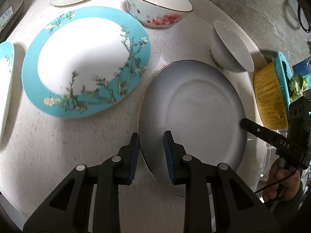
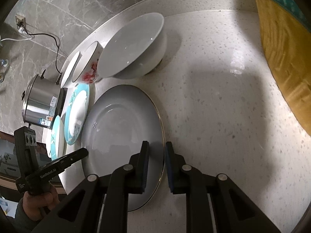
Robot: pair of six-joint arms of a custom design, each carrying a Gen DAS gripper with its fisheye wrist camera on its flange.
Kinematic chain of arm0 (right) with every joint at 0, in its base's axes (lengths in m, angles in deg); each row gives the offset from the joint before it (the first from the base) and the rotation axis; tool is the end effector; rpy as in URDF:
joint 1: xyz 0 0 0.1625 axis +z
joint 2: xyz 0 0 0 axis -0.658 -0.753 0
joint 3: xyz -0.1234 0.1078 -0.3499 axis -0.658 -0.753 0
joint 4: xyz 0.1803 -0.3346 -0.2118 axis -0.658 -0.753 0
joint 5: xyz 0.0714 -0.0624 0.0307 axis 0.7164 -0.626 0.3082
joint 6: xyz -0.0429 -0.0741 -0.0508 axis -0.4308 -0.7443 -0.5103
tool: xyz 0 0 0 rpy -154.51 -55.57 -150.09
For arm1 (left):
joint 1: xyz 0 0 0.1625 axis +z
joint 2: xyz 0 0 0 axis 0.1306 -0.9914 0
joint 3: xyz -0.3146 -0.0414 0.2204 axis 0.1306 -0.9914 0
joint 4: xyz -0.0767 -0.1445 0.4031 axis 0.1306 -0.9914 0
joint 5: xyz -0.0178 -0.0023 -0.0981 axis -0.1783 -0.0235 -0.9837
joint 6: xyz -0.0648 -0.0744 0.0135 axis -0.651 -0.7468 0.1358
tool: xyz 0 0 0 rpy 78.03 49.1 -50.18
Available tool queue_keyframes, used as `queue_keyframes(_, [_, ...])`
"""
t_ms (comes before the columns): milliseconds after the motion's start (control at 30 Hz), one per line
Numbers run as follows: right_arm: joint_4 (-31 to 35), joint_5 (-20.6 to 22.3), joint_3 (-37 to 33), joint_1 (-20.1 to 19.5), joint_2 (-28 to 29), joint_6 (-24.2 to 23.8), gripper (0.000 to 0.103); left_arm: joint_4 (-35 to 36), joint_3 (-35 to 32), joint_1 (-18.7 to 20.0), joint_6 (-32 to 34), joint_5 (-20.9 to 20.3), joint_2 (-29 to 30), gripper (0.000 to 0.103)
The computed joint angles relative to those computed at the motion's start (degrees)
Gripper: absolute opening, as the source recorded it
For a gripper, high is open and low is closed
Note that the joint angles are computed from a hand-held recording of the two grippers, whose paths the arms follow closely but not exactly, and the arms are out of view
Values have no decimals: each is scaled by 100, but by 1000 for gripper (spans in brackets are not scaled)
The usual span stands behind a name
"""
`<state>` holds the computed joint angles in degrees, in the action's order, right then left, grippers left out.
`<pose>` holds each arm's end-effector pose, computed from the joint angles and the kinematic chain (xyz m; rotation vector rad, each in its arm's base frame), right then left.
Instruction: Organize plates and bowls
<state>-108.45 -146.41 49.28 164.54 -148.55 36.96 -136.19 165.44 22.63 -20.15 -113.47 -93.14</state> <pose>0.3103 -0.3019 0.1566 -0.0268 -2.8347 0.5302 -0.1252 -0.2763 0.3859 0.0098 2.6700 -0.3557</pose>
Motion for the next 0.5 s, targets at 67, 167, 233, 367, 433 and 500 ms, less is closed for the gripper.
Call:
queue_keyframes(67, [98, -36, 5, 79, -62, 50, 18, 152, 13, -170, -152, -38, -113, 23])
queue_keyframes(167, [240, -109, -21, 234, -116, 121, 18, 477, 24, -542, -491, -74, -315, 23])
queue_keyframes(233, [329, -170, -54, 376, -130, 183, 18, 674, -4, -759, -679, -70, -398, 23])
queue_keyframes(367, [460, -243, -89, 644, -154, 272, 18, 1236, -103, -1314, -1229, -112, -635, 23])
queue_keyframes(433, [528, -262, -101, 770, -159, 318, 18, 1556, -175, -1641, -1554, -179, -749, 23])
queue_keyframes(500, [602, -257, -123, 908, -153, 402, 18, 1988, -297, -2043, -1970, -308, -910, 23])
